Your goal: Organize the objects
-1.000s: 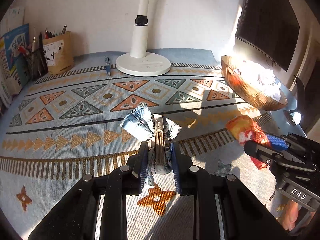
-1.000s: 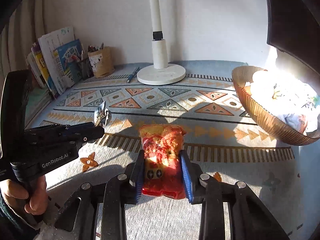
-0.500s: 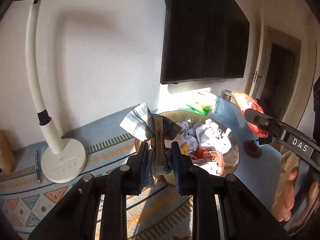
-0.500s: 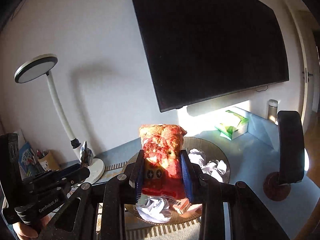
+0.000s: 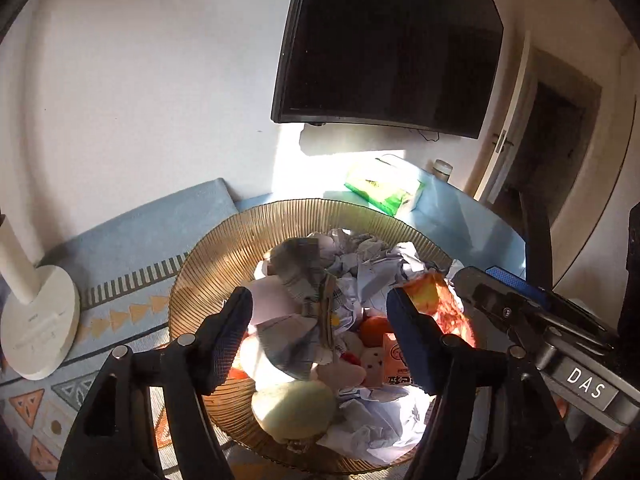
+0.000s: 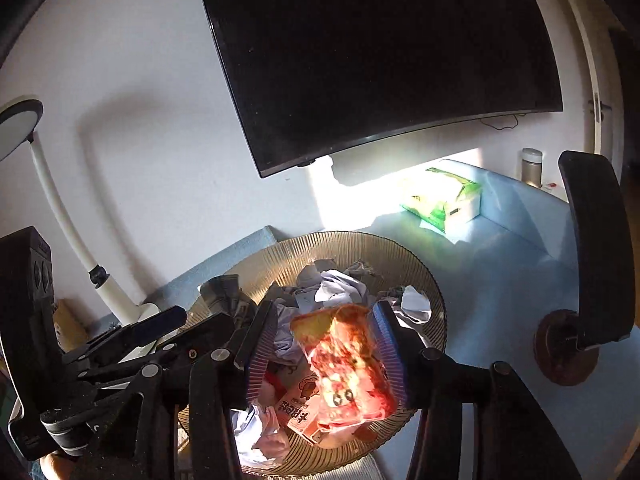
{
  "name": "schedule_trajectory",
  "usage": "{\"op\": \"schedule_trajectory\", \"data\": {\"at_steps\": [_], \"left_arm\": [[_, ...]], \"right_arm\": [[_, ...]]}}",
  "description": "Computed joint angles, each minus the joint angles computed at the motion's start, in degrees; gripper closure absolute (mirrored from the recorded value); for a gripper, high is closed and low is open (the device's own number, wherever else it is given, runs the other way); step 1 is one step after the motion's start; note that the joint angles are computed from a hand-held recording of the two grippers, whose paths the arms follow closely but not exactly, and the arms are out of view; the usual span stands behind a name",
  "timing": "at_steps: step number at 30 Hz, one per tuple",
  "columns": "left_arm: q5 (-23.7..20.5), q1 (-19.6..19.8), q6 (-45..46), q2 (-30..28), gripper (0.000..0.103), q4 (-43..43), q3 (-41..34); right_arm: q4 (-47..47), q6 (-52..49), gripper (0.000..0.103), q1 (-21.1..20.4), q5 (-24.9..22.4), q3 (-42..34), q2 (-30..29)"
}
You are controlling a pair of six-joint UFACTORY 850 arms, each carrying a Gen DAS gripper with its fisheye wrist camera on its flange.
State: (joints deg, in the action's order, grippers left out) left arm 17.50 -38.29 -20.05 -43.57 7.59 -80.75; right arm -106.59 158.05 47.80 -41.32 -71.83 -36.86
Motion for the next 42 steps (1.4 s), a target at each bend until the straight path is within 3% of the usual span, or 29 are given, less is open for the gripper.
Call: {"op": "schedule_trajectory", "data": {"at_steps": [2,6,10,13,17,20,24,26,30,34,37,42], "left_arm": [[0.94,0.74,-4.29,1.59,0.034,4.24,2.44],[3.41,2.02,-3.25,6.97,0.029,2.98,9.64],[7.96,2.74,7.09,14.23,0.024,-7.78,19.39],[12.50,3.18,16.01,20.32,0.018,-17.03,27.39],[17.86,3.53,24.21,27.40,0.002,-28.13,37.06],[21.49,3.85,30.83,30.82,0.002,-40.69,43.36],[26.24,4.64,35.31,30.39,0.002,-53.53,48.66],[26.58,6.21,32.70,28.79,0.002,-53.26,49.72],[24.97,9.79,23.89,25.18,0.002,-45.96,49.23],[24.82,10.06,21.71,22.99,0.002,-43.57,47.65],[24.98,9.12,25.10,21.44,0.002,-47.23,45.95],[21.08,10.32,23.36,21.07,0.002,-45.68,45.32]], "right_arm": [[0.74,-0.37,0.054,-0.03,0.08,0.48,0.39],[1.35,-0.69,0.053,1.56,-0.20,0.76,1.14],[3.58,-5.50,0.052,4.68,0.07,-2.86,-0.27],[5.19,-11.52,0.042,7.17,1.63,-8.15,-2.77],[7.65,-20.64,0.040,10.38,4.28,-17.29,-7.93],[12.27,-28.37,0.040,11.85,7.31,-25.32,-13.54],[20.05,-37.34,0.040,12.49,13.00,-34.78,-21.33],[25.33,-43.88,0.040,12.75,13.49,-39.57,-25.32],[37.50,-58.98,0.040,13.03,9.73,-47.91,-31.91],[38.17,-58.46,0.040,12.08,10.76,-46.25,-31.28],[40.15,-62.84,0.040,12.04,5.17,-49.05,-32.90],[39.83,-58.63,0.040,10.61,9.76,-45.83,-31.29]]}}
